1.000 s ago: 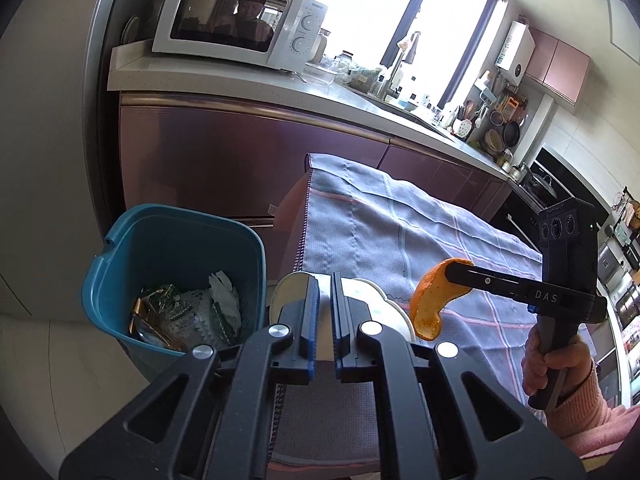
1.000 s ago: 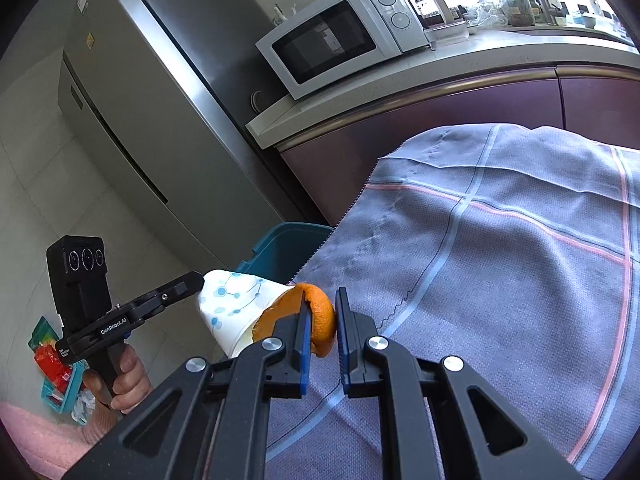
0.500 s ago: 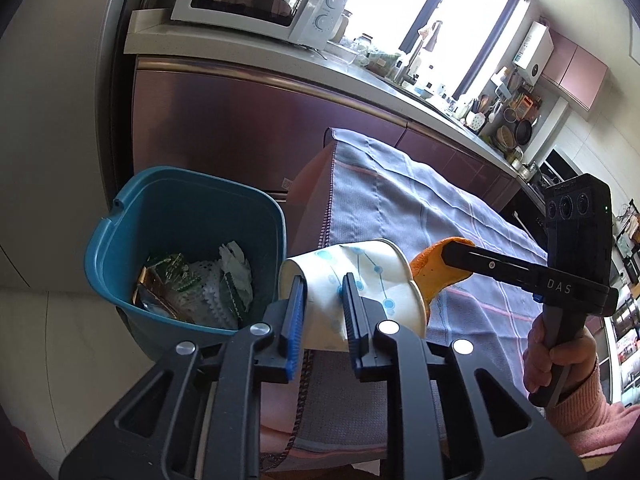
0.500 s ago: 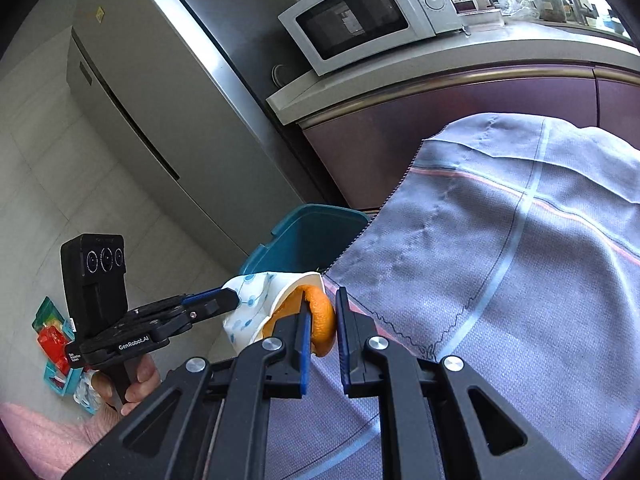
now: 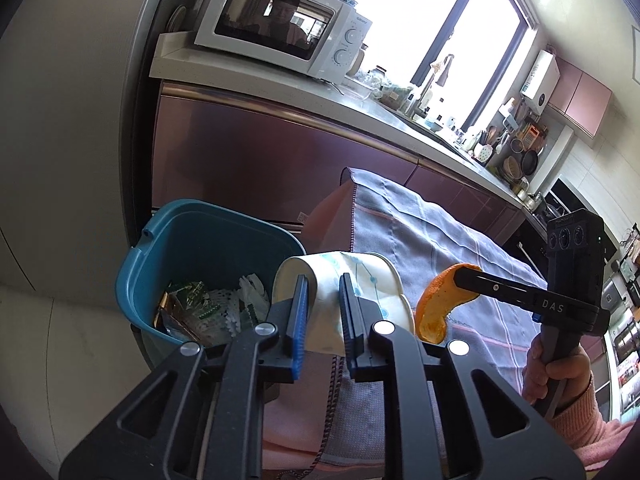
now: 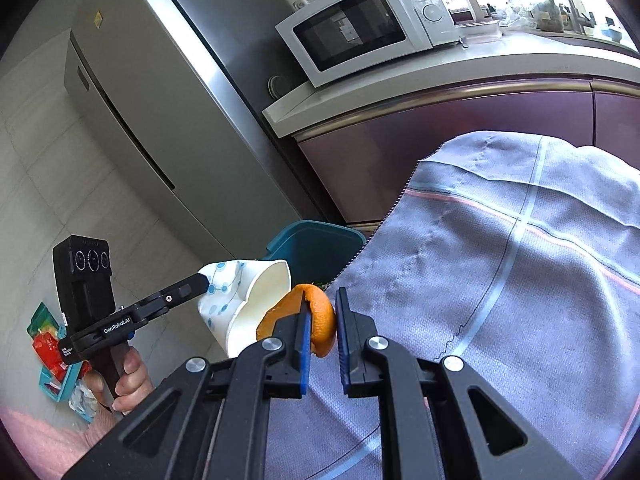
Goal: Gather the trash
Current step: 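Lift the cup with the left tool while the right tool carries the peel toward the bin, then lower the cup and peel into the teal bin and open both tools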
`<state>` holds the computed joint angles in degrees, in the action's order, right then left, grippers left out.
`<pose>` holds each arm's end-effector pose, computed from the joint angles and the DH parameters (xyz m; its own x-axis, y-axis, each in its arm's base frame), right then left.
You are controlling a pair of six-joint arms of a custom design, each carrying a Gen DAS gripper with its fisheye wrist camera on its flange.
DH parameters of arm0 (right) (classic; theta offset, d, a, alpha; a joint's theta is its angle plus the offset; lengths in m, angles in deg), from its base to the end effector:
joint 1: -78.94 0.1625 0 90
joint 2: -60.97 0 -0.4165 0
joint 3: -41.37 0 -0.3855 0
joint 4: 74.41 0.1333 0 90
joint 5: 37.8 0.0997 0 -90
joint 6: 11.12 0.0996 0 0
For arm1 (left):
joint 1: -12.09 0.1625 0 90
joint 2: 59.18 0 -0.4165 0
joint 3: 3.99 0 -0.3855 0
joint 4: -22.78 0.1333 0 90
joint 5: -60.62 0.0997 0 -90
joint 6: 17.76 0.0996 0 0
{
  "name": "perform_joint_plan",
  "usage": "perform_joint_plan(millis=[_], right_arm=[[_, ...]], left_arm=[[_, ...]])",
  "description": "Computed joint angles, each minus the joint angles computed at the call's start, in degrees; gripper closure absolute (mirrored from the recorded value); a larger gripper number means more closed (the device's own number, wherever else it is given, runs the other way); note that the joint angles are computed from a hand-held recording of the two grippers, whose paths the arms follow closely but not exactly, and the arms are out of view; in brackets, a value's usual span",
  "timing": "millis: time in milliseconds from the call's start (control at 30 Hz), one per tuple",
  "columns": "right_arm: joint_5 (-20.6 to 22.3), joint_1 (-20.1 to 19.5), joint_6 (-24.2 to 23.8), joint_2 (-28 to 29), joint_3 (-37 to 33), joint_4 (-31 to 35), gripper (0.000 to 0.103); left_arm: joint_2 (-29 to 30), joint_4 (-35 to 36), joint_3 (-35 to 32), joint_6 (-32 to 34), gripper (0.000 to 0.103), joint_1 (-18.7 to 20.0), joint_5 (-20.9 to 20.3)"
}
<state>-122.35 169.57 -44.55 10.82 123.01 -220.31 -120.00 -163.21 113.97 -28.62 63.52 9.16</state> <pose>0.1507 -0.7258 0.2318 -0.8249 -0.5435 0.1555 -0.5565 0.7323 -0.3925 -0.1832 -0.5430 0.2042 -0.9314 0.0641 -0.3584 0.3157 0.6323 -0.7075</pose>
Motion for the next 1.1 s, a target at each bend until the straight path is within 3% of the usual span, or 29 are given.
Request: perform_joint_plan(millis=[333,1100], right_arm=[[1.0,1.2,-1.5,1.9,-2.6,1.6,0.093],[-0.7,3.1,-1.5,6.9,-7.6,2.4,0.093]], left_arm=[[-0.8,-0.1,-0.9,1.9,0.087,-0.1,4.4],[-0.7,0.8,-2.6,3.1,0.087,1.7,8.8]])
